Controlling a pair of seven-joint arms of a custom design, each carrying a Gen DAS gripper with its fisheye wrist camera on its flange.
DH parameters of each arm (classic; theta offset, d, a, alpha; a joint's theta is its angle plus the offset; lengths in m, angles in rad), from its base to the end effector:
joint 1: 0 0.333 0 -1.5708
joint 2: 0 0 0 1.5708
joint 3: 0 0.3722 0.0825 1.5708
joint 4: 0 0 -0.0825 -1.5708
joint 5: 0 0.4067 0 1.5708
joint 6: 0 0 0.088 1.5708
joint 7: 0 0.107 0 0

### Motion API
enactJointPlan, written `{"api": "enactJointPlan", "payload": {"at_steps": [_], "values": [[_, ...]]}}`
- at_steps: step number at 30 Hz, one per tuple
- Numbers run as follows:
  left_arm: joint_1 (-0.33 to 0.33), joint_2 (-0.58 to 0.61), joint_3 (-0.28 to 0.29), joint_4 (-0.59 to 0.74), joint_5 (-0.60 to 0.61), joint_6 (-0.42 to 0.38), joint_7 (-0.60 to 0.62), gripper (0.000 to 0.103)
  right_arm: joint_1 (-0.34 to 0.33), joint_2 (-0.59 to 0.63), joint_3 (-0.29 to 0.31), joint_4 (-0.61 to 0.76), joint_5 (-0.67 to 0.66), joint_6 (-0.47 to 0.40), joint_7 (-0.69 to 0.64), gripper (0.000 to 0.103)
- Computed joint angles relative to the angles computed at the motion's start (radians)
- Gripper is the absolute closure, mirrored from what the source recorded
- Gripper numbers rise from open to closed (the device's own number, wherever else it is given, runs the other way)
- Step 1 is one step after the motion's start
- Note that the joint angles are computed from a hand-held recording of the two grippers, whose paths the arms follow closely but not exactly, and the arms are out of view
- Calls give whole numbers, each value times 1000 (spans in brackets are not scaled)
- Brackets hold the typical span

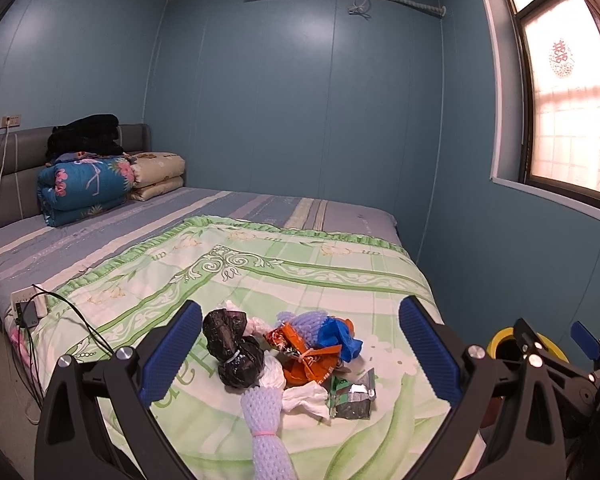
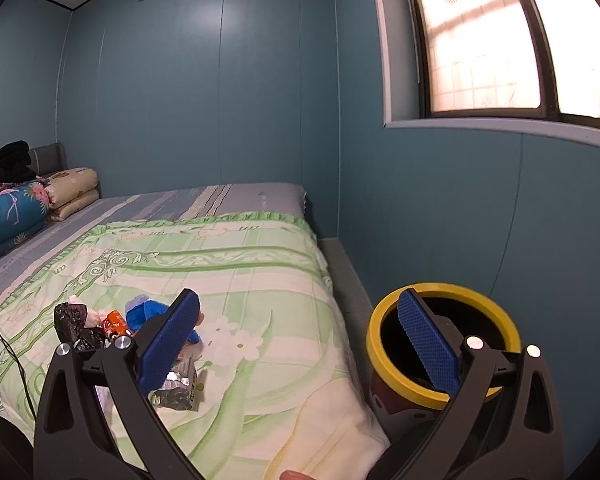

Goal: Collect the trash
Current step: 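Grasp the lavender foam net with the left tool while the right tool grasps the blue bag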

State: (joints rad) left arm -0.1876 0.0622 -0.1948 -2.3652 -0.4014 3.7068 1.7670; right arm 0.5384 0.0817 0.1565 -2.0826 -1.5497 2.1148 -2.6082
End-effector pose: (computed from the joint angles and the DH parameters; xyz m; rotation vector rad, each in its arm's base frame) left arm 0.5338 -0.1570 0.4928 -1.4245 1.5344 -1.1928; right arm 0.4943 0.3496 0.4643 -1.1357 1.7973 -1.2766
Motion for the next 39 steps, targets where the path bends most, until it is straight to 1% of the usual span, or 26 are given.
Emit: {"api": "enactJointPlan", "payload": {"at_steps": [3,4,6,7,9,10,11,12,15,16,17,18,19,20,21,22,23,24,25,28,31,33,34,36,37,39], "values": [[7,9,5,2,20,-19,9,8,-25,8,-17,12,5,94,-11,8],[13,14,9,4,36,-38,16,8,-29,11,-20,14,-2,109,-10,8],[34,17,11,4,94,-79,-12,8,-48,26,-34,30,-28,176,-20,8],[45,22,13,6,123,-102,-27,8,-65,40,-45,44,-51,239,-28,8],[79,34,11,12,198,-156,-78,8,-88,62,-62,68,-55,326,-48,8],[97,38,7,13,234,-173,-106,8,-110,86,-74,94,-51,405,-68,8],[134,46,-5,15,304,-200,-160,8,-119,102,-83,110,-52,444,-77,8],[151,52,-11,19,337,-219,-183,8,-127,120,-90,127,-48,479,-92,8],[261,78,-75,36,496,-288,-290,8,-149,191,-114,205,-21,603,-187,8],[306,85,-110,41,533,-303,-316,8,-155,217,-122,232,-14,654,-221,8],[385,96,-176,50,600,-331,-364,8,-163,246,-130,264,-2,714,-259,8],[431,108,-217,56,628,-342,-381,8,-164,270,-139,288,17,751,-296,8],[443,114,-230,57,623,-352,-372,8,-169,297,-144,314,50,792,-351,8],[428,123,-218,64,611,-366,-353,8,-184,330,-138,342,118,840,-446,8],[447,136,-239,73,609,-385,-342,8,-206,355,-119,358,209,876,-555,8],[431,142,-226,79,593,-402,-329,8,-253,388,-66,374,339,908,-703,8],[404,152,-203,93,578,-436,-315,8,-286,408,-26,384,418,916,-798,8],[412,162,-216,102,568,-456,-300,8,-324,435,28,404,498,908,-908,8],[398,168,-204,110,558,-477,-290,8,-351,454,69,421,556,899,-992,8],[352,193,-169,133,529,-517,-266,8,-406,499,150,460,669,906,-1153,8],[347,219,-177,159,488,-562,-230,8,-464,553,252,512,765,883,-1325,8],[382,241,-221,177,434,-585,-197,8,-488,598,310,561,822,836,-1433,8],[390,249,-232,186,412,-594,-183,8,-499,626,340,592,854,803,-1487,8],[379,262,-224,202,383,-605,-168,8,-499,653,352,621,898,782,-1533,8],[371,265,-218,207,371,-606,-160,8,-511,678,379,644,933,766,-1573,8],[356,275,-207,216,347,-601,-143,9,-518,702,398,666,976,748,-1623,8]]}}
